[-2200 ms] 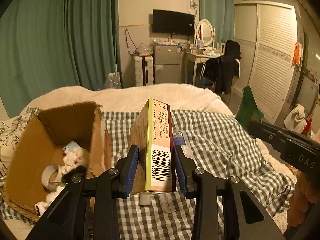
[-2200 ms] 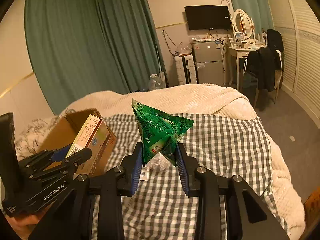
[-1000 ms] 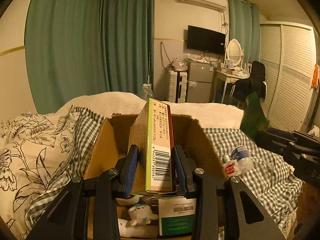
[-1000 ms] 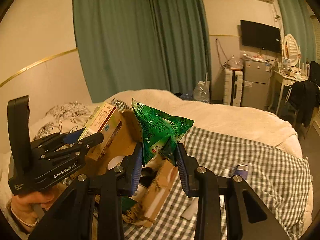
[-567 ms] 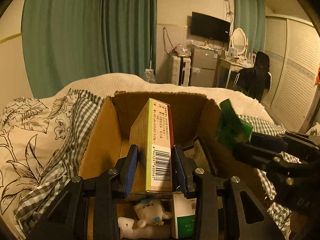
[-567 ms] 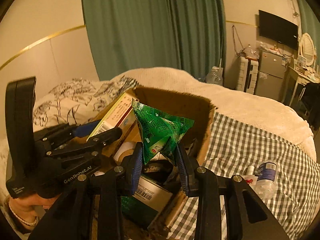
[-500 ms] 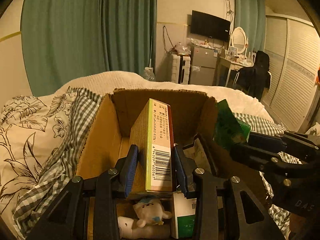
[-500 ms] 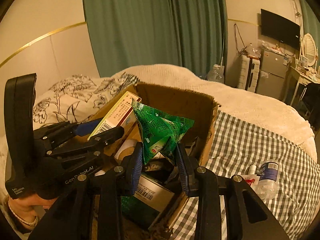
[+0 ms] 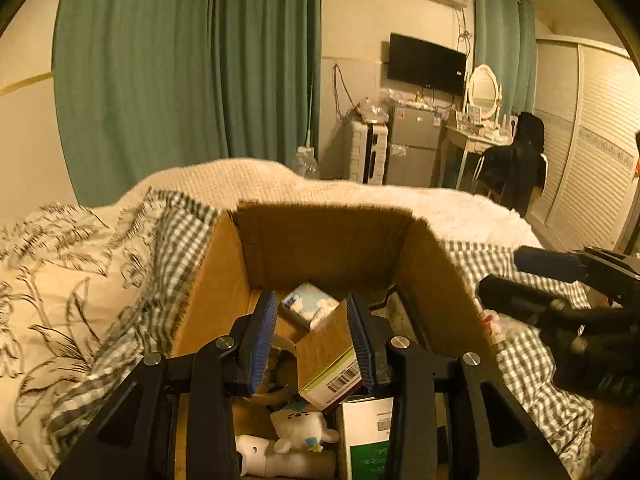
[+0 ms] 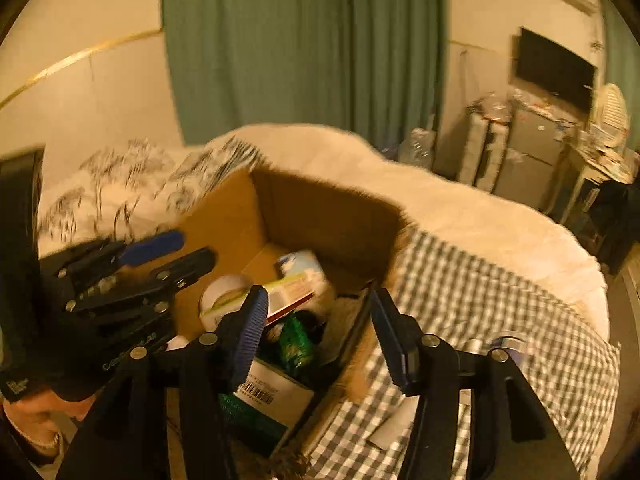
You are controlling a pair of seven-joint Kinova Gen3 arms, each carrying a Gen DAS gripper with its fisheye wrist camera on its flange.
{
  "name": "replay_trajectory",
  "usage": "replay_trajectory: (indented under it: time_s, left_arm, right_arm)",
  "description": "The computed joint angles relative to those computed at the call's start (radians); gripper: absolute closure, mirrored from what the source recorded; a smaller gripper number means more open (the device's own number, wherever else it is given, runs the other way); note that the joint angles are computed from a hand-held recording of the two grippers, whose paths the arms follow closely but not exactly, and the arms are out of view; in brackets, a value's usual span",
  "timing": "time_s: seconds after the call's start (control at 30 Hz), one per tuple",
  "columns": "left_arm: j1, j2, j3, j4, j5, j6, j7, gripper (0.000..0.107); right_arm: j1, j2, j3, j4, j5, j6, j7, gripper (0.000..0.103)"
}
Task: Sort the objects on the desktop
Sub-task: 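Open both grippers to drop the medicine box and packet into the box, then move both grippers back toward the remaining items on the bed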
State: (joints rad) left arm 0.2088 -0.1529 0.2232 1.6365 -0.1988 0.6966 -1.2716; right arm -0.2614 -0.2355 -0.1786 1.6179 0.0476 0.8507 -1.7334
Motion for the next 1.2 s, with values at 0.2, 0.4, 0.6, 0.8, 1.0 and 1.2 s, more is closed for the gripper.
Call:
replay_trajectory:
  time_s: [0.2, 0.4, 0.6, 0.8, 1.0, 1.2]
  left_arm:
    - [0.002, -0.095, 0.003, -0.012, 0.055, 0.004, 0.0, 0.039]
    - [-0.039, -0.131, 0.063, -0.05, 0.074, 0.041, 0.076, 0.02]
    - [-0.098, -0.151, 0.203, -0.058, -0.027, 0.049, 0.203, 0.007]
    - [-0.146, -0.152, 0.337, -0.08, -0.118, 0.074, 0.348, 0.004]
    - [-0.157, -0.117, 0.47, -0.097, -0.239, 0.099, 0.439, 0.004]
    - [-0.09, -0.067, 0.527, -0.069, -0.342, 0.06, 0.508, 0.004]
  right_arm:
    - [0.054, -0.108, -0.03, 0.019, 0.048, 0.037, -0.102, 0.038]
    - [0.087, -0.202, -0.008, 0.041, 0.04, 0.049, -0.093, 0.027]
    - [0.134, -0.282, 0.058, 0.092, 0.019, 0.037, -0.054, 0.024]
    - [0.166, -0.34, 0.165, 0.147, -0.044, 0.012, -0.036, 0.012]
    - [0.176, -0.357, 0.246, 0.193, -0.081, 0.015, 0.01, 0.007]
    - [0.172, -0.366, 0.313, 0.202, -0.114, 0.004, 0.072, 0.007]
